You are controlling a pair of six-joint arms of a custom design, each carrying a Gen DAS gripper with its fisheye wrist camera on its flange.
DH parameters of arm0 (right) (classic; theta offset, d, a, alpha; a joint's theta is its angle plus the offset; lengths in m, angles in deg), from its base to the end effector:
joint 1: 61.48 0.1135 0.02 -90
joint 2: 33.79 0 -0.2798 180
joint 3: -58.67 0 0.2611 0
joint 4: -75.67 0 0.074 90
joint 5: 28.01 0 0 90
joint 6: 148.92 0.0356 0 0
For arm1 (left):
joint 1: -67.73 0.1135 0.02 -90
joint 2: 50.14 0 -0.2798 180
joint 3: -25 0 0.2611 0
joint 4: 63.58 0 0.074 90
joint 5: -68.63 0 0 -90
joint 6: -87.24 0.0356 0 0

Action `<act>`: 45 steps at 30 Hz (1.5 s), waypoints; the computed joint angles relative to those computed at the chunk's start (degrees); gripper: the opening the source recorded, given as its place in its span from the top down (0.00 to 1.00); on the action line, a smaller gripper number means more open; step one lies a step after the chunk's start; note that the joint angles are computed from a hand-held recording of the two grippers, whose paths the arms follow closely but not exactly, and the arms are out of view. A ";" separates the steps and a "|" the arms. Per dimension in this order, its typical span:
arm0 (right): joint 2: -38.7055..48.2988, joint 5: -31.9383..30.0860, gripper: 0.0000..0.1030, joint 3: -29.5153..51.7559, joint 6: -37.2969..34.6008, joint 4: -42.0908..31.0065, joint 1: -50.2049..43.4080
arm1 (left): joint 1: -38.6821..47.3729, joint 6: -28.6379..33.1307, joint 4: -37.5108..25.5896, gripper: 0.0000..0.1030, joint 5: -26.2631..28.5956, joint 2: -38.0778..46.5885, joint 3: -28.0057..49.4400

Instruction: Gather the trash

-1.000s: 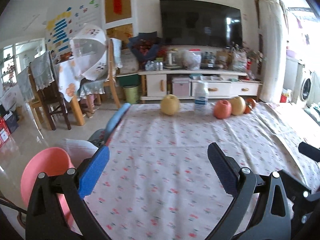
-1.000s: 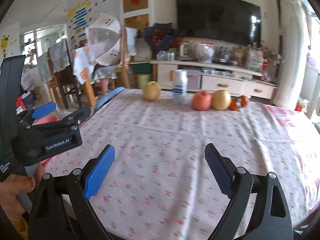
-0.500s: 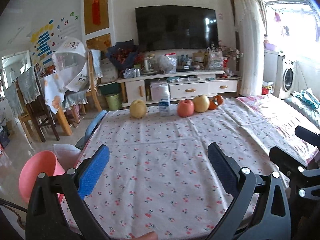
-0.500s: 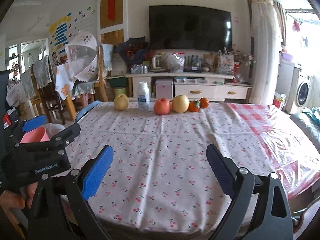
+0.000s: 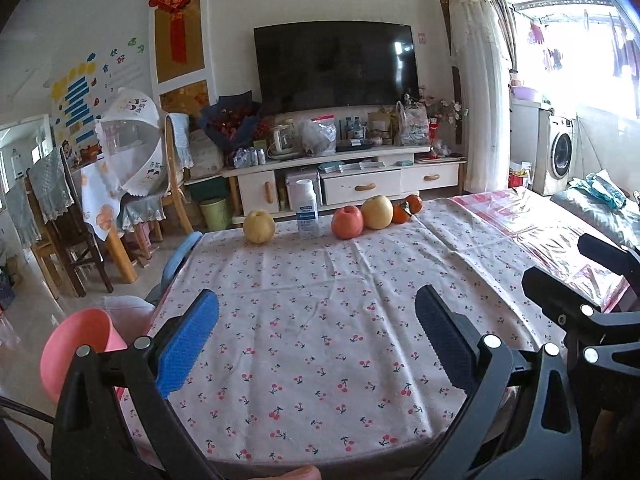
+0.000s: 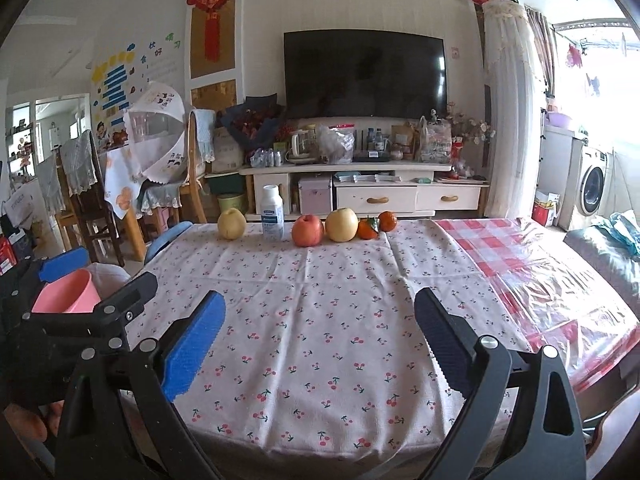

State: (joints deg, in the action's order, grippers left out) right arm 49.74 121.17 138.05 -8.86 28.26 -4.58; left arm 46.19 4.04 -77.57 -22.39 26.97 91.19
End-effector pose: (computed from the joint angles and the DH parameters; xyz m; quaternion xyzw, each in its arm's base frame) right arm 0.1928 0.2398 0.3004 0.1133 0.8293 -0.0474 0.5451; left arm 0.2917 -0.1145 0.2906 0.2017 0.8185 -0.0616 0.5345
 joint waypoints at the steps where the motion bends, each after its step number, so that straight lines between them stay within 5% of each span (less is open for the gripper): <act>1: 0.02 0.03 0.08 0.08 0.28 -0.28 0.09 | -0.09 -0.31 -0.18 0.04 -0.10 -0.09 0.06; 45: 6.94 -13.62 0.08 -5.34 -11.10 17.43 -14.31 | -0.88 -0.81 4.74 0.04 -1.72 18.87 9.30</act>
State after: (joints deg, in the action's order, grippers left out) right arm 56.68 107.55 132.71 -19.96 45.69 -18.89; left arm 45.32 3.24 -72.83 -24.11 45.84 100.49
